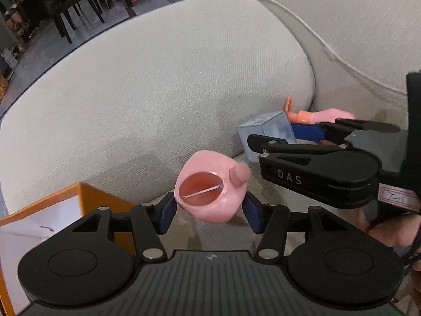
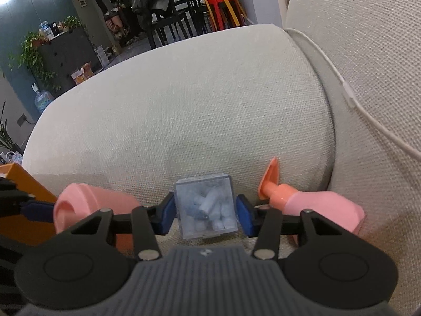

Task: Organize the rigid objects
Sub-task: 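Grasp the pink cup with the left gripper while the right grasps the clear cube box, then carry the pink cup with the left gripper while the right carries the cube box into the box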

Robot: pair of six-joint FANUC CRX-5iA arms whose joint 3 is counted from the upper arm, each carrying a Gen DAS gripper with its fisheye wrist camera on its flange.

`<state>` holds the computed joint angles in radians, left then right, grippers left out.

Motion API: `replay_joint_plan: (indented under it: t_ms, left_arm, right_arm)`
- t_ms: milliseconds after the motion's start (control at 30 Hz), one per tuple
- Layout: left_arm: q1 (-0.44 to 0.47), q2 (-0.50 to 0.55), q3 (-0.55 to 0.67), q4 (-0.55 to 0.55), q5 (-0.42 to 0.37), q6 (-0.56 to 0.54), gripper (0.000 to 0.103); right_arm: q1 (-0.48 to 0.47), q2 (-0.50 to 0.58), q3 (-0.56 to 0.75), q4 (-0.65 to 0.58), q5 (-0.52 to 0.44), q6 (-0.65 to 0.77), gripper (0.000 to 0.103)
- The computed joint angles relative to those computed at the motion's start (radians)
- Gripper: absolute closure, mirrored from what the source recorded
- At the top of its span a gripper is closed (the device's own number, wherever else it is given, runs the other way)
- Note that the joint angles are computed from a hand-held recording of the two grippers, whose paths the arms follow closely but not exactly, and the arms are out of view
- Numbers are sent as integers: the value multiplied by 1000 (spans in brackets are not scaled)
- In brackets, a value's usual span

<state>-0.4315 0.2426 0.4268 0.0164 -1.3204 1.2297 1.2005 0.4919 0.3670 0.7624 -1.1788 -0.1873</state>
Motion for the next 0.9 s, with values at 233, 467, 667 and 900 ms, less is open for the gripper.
replay_joint_plan:
  t_ms: [233, 467, 667, 900]
  left_arm:
    - [22, -10, 6, 51, 3, 18, 41]
    - [90, -101, -74, 176, 26, -7, 41]
    - [183, -184, -142, 273, 48, -89, 40]
    - [317, -244, -178, 311, 66, -130, 41]
  right_arm:
    - [41, -57, -91, 54, 14, -49, 55]
    - [73, -81, -106, 92, -17, -73, 55]
    - [99, -72, -43, 106, -11, -64, 55]
    - [120, 29, 204, 81, -27, 147, 55]
